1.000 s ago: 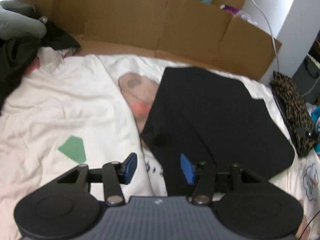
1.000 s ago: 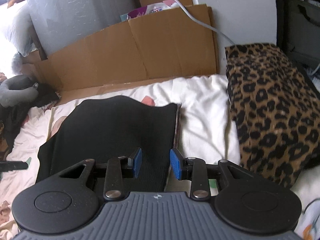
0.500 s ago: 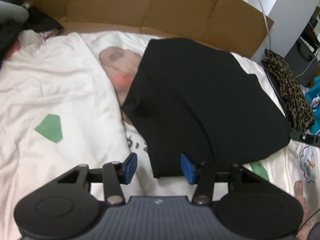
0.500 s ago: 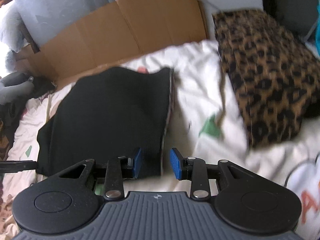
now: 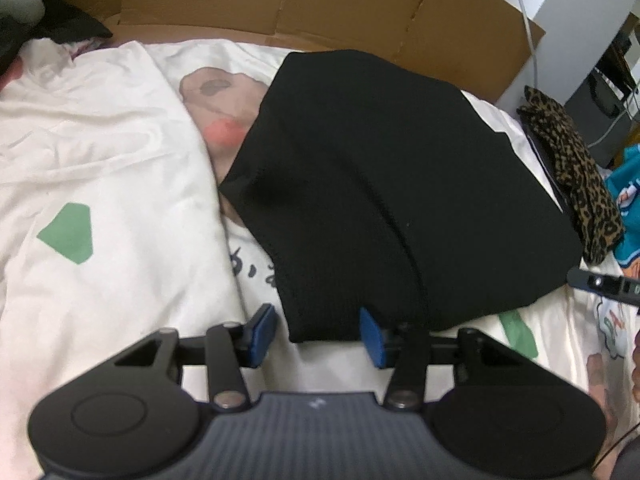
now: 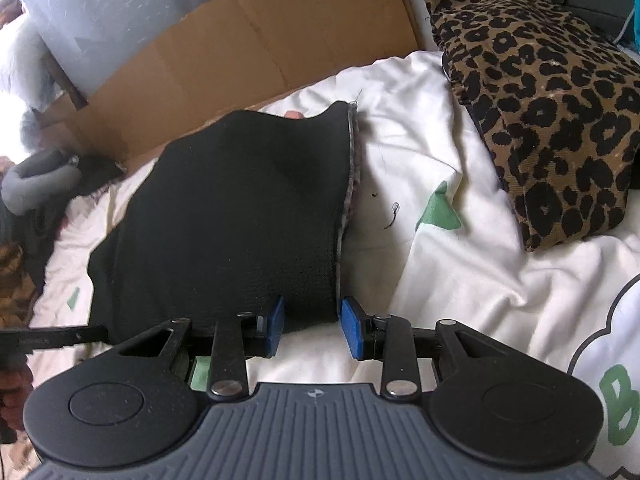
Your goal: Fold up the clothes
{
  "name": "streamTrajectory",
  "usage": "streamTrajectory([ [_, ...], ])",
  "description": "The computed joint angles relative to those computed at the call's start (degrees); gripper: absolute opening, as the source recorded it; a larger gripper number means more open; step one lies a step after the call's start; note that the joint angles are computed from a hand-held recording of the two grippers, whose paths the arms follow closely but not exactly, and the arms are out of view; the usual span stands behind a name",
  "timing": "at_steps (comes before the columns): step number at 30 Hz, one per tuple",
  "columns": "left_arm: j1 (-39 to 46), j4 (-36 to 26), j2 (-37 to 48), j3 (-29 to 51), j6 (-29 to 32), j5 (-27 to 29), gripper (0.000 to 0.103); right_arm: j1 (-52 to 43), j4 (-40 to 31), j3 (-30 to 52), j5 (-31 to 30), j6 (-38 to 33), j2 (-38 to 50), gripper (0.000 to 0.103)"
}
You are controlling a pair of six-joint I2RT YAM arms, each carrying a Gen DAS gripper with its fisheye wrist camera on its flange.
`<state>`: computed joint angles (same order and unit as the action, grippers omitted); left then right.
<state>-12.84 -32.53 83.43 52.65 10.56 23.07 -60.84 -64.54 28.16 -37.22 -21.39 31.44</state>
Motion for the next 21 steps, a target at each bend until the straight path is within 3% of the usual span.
streamTrajectory([
  [2, -0.1, 0.4, -0.3, -0.3, 0.1, 0.3, 0.031, -1.2, 0.2, -0.1, -0.6, -0.2, 0.6, 0.036],
  [4, -0.7, 0.4, -0.6, -0.5, 0.8, -0.3, 0.021, -3.1, 0.0, 0.1, -2.0, -1.4, 1.4, 0.015],
  [7, -0.4, -0.3, -0.5, 0.1, 0.6, 0.4, 0.012, -5.8, -0.5, 0.2, -3.7, -4.5, 2.3, 0.004],
  [21, 0.9, -1.4, -1.2, 3.1, -0.4, 0.9, 0.009, -7.6, 0.5, 0.8, -5.4, -5.2, 1.8, 0.000],
])
